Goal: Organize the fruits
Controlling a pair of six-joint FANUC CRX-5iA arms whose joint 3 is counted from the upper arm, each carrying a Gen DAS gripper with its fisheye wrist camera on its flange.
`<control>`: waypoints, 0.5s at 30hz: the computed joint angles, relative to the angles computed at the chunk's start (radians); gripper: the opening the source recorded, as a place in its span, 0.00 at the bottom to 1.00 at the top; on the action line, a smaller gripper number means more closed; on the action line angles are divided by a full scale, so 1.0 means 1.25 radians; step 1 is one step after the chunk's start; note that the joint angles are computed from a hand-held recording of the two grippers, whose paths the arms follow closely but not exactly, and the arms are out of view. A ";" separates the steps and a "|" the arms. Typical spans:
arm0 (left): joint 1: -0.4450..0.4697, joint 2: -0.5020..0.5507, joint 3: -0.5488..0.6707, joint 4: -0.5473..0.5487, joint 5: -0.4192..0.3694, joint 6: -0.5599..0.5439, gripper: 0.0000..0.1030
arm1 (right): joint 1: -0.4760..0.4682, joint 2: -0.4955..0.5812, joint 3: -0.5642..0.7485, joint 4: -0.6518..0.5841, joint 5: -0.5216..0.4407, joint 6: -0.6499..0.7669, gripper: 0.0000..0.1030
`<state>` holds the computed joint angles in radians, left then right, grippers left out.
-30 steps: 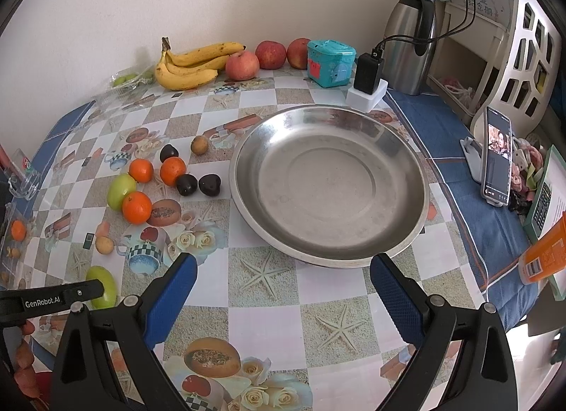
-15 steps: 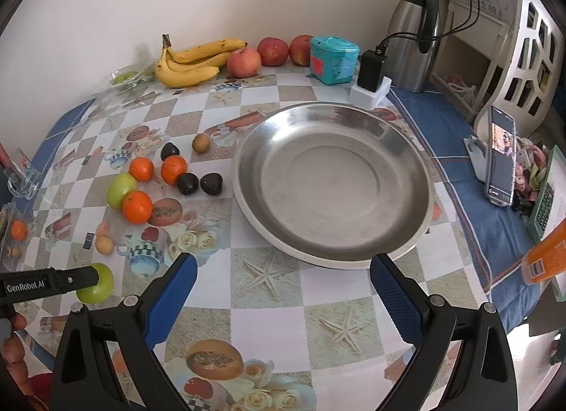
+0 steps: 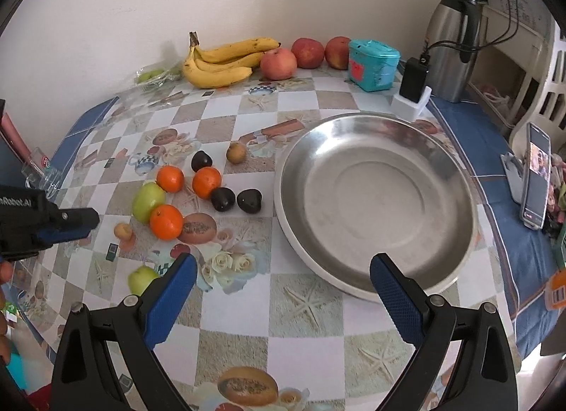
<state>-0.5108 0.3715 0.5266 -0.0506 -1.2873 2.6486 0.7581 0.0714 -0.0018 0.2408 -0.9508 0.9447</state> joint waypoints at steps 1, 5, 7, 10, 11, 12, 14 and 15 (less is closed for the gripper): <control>0.001 -0.004 -0.012 0.004 0.004 0.000 0.21 | -0.002 0.008 0.010 -0.009 -0.004 0.010 0.95; 0.022 -0.018 -0.072 0.061 0.032 -0.005 0.24 | -0.013 0.036 0.055 -0.070 -0.027 0.060 0.95; 0.024 -0.010 -0.066 0.062 0.015 -0.005 0.25 | -0.013 0.047 0.067 -0.076 -0.032 0.065 0.95; 0.024 -0.012 -0.063 0.050 0.011 -0.005 0.38 | -0.004 0.056 0.070 -0.065 -0.026 0.064 0.95; 0.023 -0.010 -0.055 0.041 0.004 -0.007 0.50 | -0.004 0.058 0.075 -0.079 -0.024 0.076 0.95; 0.017 -0.001 -0.032 0.015 -0.024 -0.010 0.60 | -0.006 0.062 0.083 -0.104 -0.025 0.096 0.95; 0.009 0.018 0.008 -0.023 -0.079 -0.017 0.62 | -0.008 0.075 0.108 -0.165 -0.042 0.146 0.95; 0.006 0.032 0.030 -0.040 -0.115 -0.022 0.64 | -0.005 0.082 0.115 -0.177 -0.050 0.159 0.95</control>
